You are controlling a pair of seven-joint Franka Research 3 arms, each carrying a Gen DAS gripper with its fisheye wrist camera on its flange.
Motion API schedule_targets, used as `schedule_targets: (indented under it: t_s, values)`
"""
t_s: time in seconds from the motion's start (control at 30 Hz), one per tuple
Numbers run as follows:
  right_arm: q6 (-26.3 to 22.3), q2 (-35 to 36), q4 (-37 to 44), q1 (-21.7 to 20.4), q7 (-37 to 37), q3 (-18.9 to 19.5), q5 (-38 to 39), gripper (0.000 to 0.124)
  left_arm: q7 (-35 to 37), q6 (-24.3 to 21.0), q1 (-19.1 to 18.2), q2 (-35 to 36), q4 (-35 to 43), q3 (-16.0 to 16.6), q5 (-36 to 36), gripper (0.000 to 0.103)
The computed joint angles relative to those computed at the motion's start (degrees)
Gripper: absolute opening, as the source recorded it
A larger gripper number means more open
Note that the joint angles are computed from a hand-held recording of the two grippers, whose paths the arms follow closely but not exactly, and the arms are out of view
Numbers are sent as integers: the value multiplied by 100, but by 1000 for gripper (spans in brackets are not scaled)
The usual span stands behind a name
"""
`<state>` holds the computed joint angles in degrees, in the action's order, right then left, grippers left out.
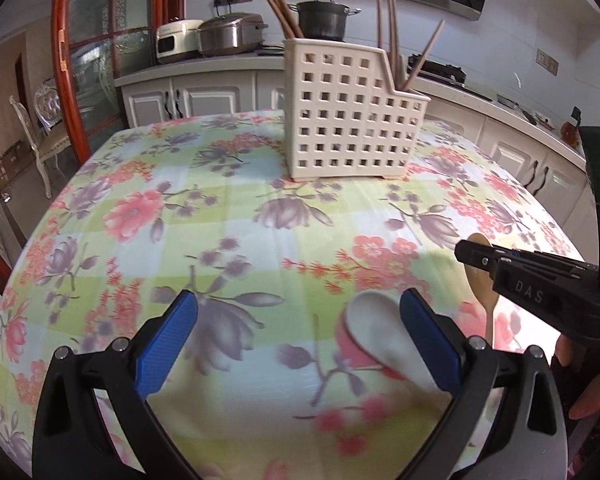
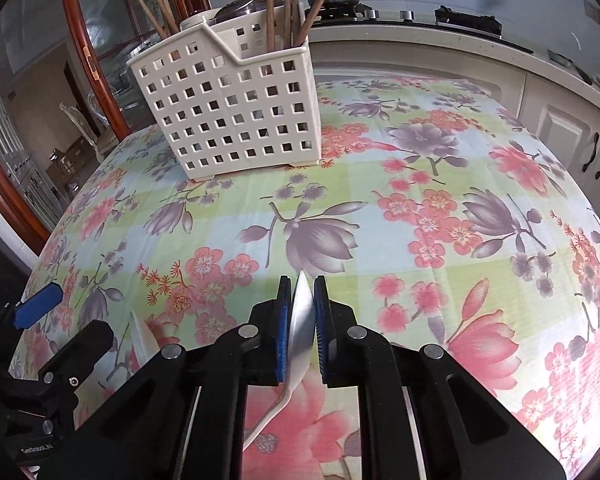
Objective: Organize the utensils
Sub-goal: 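Close the right gripper on a white spoon while the left gripper closes on another, then raise the spoon upright over the basket with the right gripper while the left gripper does too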
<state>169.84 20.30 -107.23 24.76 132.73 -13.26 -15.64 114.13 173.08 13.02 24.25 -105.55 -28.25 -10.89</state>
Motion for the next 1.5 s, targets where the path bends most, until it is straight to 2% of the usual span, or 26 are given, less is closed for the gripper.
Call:
schedule_targets:
  t_s: [0.1,0.27,0.37,0.53,0.6,0.63,0.7,0.73,0.8,0.83,0.87,0.9,1.03,1.17,1.2,1.3,1.4,1.5]
  values:
    - [208,-114,-221,-59,-2,-39,19,12,102,-317,52,31,75,-169,-142,98]
    - [485,-197,-458,-269,-321,145,422,12,135,-684,-179,-70,49,-65,-521,94]
    - [605,-223,-525,-88,-355,-38,451,12,-55,-678,-523,-174,-23,282,-476,89]
    - [723,-292,-660,-72,-589,-51,745,12,-649,-823,-1137,-96,69,957,190,74]
    - [721,-318,-702,-1,-608,-133,773,12,-1019,-534,-1483,-106,-21,1339,726,64]
    - [717,-326,-716,43,-600,-181,769,12,-1061,-509,-1467,-93,-14,1327,835,56]
    - [699,-323,-714,69,-610,-204,788,12,-829,-513,-1176,-16,57,1004,768,42]
    - [685,-316,-702,98,-599,-232,778,12,-802,-545,-1144,20,113,970,796,40]
    - [672,-307,-685,110,-614,-231,776,12,-579,-689,-889,68,193,693,601,41]
    - [665,-305,-680,119,-619,-235,768,12,-462,-780,-767,68,209,566,460,45]
    - [656,-301,-671,119,-626,-233,764,12,-389,-877,-686,53,217,484,315,51]
    - [648,-299,-665,115,-633,-227,765,12,-345,-918,-633,25,200,438,166,62]
    - [649,-310,-682,216,-502,-352,679,12,-396,-599,-761,-287,-169,633,90,64]
    - [722,-354,-768,183,-458,-347,674,12,-381,-761,-788,-545,-476,712,38,64]
    - [743,-366,-790,196,-449,-363,664,12,-357,-774,-820,-565,-523,736,19,63]
    - [797,-414,-858,250,-445,-411,624,12,-178,-751,-833,-562,-541,683,-152,48]
    - [829,-478,-947,436,-317,-623,452,12,100,-936,-808,-375,-292,558,-343,46]
    - [815,-513,-996,387,-308,-592,420,12,122,-839,-977,-191,-93,643,-213,45]
